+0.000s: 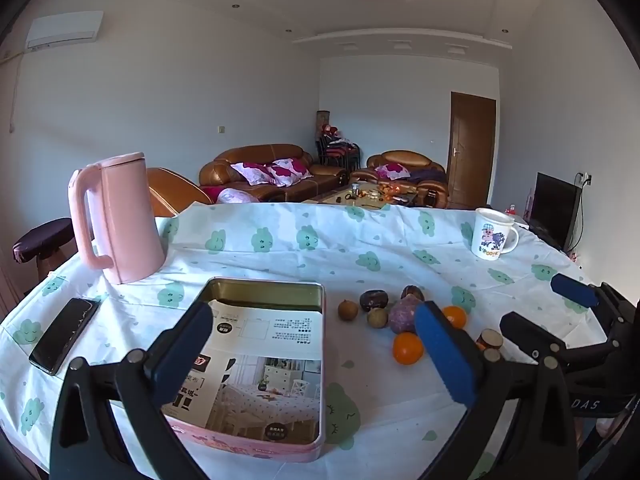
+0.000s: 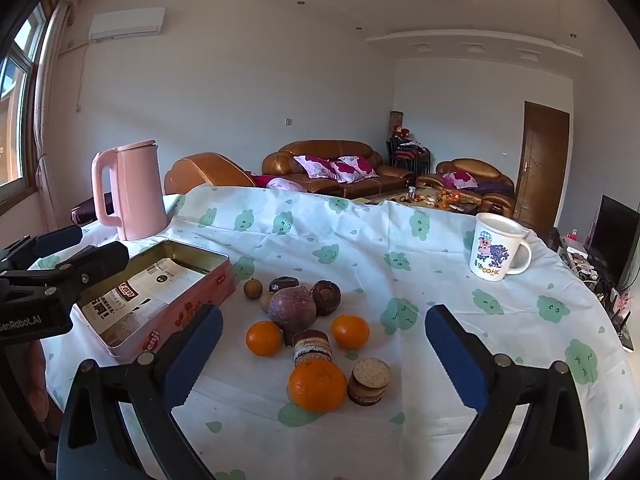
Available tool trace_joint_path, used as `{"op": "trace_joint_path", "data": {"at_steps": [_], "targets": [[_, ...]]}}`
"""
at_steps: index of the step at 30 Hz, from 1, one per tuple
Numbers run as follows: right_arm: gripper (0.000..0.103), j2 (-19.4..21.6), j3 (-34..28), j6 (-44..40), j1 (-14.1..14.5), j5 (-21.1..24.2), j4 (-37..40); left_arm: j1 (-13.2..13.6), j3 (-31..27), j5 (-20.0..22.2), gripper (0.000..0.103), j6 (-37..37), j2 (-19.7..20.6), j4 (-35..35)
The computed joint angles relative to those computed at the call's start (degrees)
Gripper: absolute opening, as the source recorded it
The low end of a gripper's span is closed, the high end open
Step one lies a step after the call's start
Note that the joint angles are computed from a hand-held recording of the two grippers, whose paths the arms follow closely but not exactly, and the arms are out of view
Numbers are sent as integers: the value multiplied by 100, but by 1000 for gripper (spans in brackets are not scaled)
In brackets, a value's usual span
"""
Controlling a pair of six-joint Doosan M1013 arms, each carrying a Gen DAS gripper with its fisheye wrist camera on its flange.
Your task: Organize fruits
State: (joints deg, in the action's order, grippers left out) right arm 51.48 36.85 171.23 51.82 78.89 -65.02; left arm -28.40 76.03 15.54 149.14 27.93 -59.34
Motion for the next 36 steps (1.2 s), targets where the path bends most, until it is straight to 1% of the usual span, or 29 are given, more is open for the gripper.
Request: {"op": "trace_joint_path", "data": {"at_steps": [2, 9, 10, 13, 18, 36], "targets": [[102, -1, 3, -11, -2, 9, 6, -51, -263, 40, 103, -570, 177, 751], [102, -55, 112, 11, 4, 6, 8, -88, -264, 1, 103, -853, 195, 1042], [102, -100, 192, 53, -38, -12, 40, -87, -263, -4, 103, -811, 198, 998], [102, -121, 221, 78, -19, -2, 34, -88, -271, 15, 103, -843, 206, 1026], [102, -56, 103, 67, -5, 74, 47, -87, -268, 7, 103, -808, 207, 988], [102, -69, 129, 93, -1, 92, 48, -94, -264, 3, 103, -843, 207, 1036]]}}
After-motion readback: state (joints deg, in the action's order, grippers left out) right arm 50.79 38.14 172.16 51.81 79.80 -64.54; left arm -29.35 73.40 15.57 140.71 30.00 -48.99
